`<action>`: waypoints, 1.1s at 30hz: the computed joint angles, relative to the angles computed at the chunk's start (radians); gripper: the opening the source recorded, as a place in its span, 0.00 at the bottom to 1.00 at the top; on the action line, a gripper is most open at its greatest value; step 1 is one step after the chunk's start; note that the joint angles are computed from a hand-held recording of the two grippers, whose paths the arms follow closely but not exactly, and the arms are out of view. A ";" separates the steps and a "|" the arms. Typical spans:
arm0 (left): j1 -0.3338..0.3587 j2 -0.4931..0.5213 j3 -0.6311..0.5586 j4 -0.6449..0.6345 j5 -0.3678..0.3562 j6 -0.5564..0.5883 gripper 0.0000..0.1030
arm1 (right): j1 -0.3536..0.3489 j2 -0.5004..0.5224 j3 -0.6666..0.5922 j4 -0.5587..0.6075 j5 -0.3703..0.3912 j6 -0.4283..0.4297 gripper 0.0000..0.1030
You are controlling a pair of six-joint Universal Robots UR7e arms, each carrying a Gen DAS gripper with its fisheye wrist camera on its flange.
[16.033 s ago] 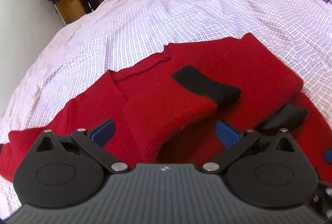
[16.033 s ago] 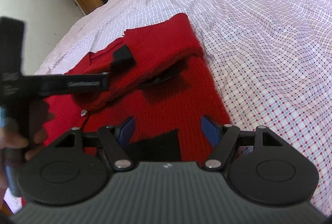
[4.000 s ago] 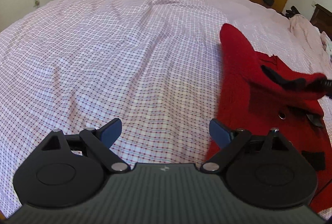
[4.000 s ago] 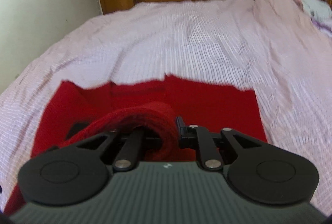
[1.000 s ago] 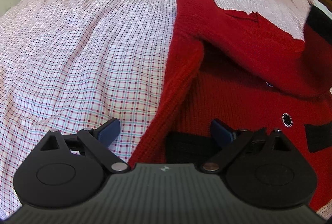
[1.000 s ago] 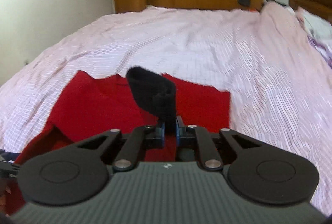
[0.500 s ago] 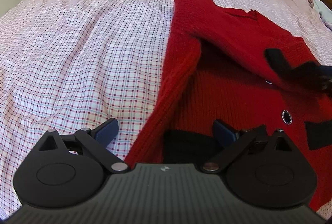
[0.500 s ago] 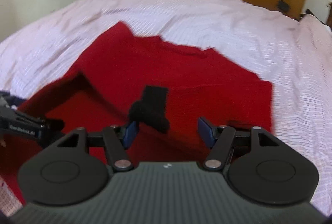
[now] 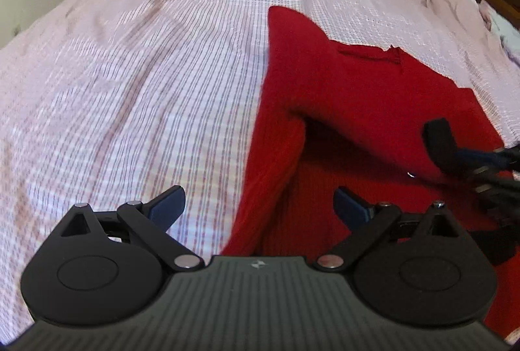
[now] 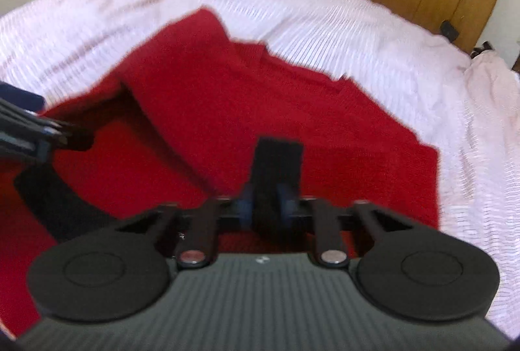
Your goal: Fold small clothes
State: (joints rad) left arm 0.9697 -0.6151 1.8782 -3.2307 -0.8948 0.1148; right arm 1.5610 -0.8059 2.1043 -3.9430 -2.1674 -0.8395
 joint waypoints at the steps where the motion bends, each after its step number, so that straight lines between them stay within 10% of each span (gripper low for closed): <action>1: -0.003 0.010 -0.016 0.012 0.015 0.006 0.97 | 0.003 -0.018 0.016 -0.020 0.018 0.004 0.15; 9: -0.008 0.089 -0.117 -0.020 0.148 0.044 0.97 | -0.066 -0.210 0.134 -0.130 0.109 0.142 0.06; 16: 0.042 0.076 -0.157 0.061 0.177 -0.088 0.97 | -0.274 -0.359 0.223 -0.049 0.167 0.349 0.09; 20: 0.056 0.067 -0.153 0.089 0.149 -0.146 0.97 | -0.259 -0.338 0.238 -0.039 0.181 0.292 0.21; 23: 0.049 0.072 -0.147 0.065 0.156 -0.120 0.97 | -0.210 -0.300 0.233 -0.041 0.216 0.228 0.61; 27: 0.055 0.087 -0.157 0.045 0.157 -0.092 0.97 | -0.138 -0.240 0.206 0.032 0.266 0.169 0.60; 33: 0.060 0.086 -0.156 0.038 0.150 -0.068 0.97 | -0.076 -0.055 0.085 0.043 0.148 0.060 0.59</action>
State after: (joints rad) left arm 1.0300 -0.5293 1.7224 -3.1929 -0.7444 0.0473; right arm 1.4848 -0.8607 2.1897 -3.9003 -2.0197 -0.7799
